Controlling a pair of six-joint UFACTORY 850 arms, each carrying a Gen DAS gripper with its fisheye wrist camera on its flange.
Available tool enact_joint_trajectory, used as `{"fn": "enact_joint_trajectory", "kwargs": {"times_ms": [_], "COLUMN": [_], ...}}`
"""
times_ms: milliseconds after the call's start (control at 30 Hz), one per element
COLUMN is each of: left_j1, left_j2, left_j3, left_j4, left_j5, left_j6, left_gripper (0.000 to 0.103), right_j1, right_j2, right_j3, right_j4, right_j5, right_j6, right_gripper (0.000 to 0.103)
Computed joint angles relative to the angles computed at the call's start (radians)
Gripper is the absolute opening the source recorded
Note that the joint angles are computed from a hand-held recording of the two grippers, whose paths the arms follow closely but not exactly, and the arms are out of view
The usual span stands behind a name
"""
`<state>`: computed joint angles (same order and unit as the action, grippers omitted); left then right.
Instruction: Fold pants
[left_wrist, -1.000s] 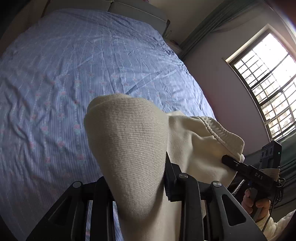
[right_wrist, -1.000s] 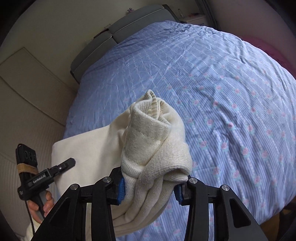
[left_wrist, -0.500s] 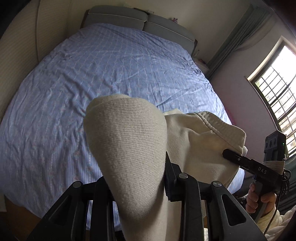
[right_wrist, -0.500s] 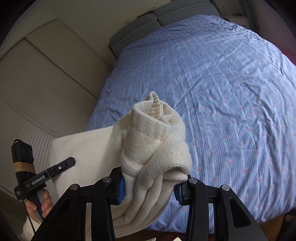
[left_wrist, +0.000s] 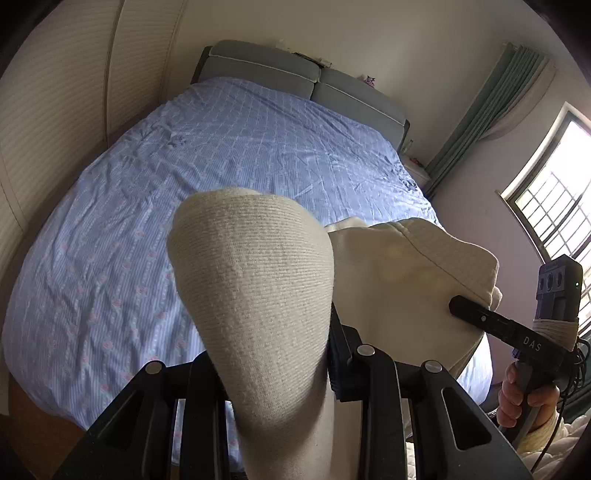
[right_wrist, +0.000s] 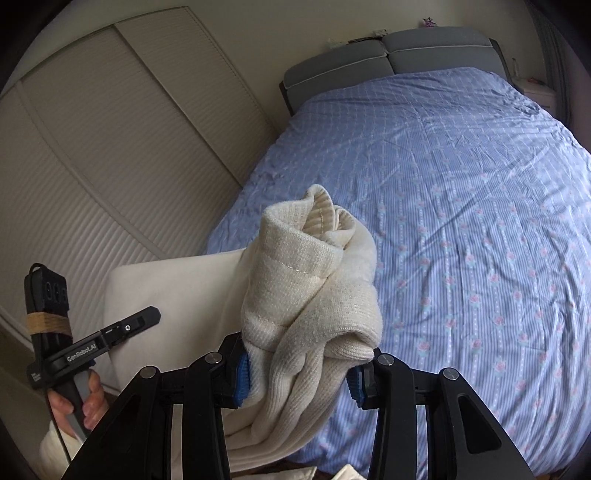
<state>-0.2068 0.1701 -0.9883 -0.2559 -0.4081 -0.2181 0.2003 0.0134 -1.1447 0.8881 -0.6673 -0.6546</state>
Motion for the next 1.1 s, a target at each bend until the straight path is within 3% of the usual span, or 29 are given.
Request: {"fn": "enact_joint_trajectory", "kwargs": {"times_ms": [133,233,367,533,800,967,1100], "left_j1": [0.152,0.269,0.410,0.522,0.576,0.562,0.545], "left_j2": [-0.008,-0.025,-0.081,-0.201,-0.497,-0.704,-0.865], "left_j3": [-0.013,-0.030,-0.063,-0.138,-0.381,-0.611,-0.822], "left_j4": [-0.196,-0.258,-0.309,-0.326,-0.296,-0.215,-0.126], "left_j5": [-0.094,-0.174,-0.277,-0.363,-0.449,-0.483,-0.526], "left_j6": [0.314,0.508,0.656,0.810,0.888,0.866,0.806], "left_gripper": [0.030,0.030,0.030,0.030,0.030,0.030,0.030], "right_j1": [0.115,0.204,0.306,0.406,0.463,0.467,0.462], "right_j2": [-0.029,-0.070,-0.143,-0.243,-0.457,-0.632,-0.804], "right_j3": [-0.023,-0.056,-0.101,-0.176,-0.378,-0.593,-0.823], "right_j4": [-0.058,-0.136,-0.184,-0.265,-0.440,-0.568,-0.629], "right_j5": [0.100,0.135,0.163,0.181,0.145,0.080,-0.018], "right_j6": [0.136,0.301,0.442,0.600,0.818,0.966,1.042], "right_gripper": [0.042,0.042,0.042,0.042,0.042,0.042,0.041]}}
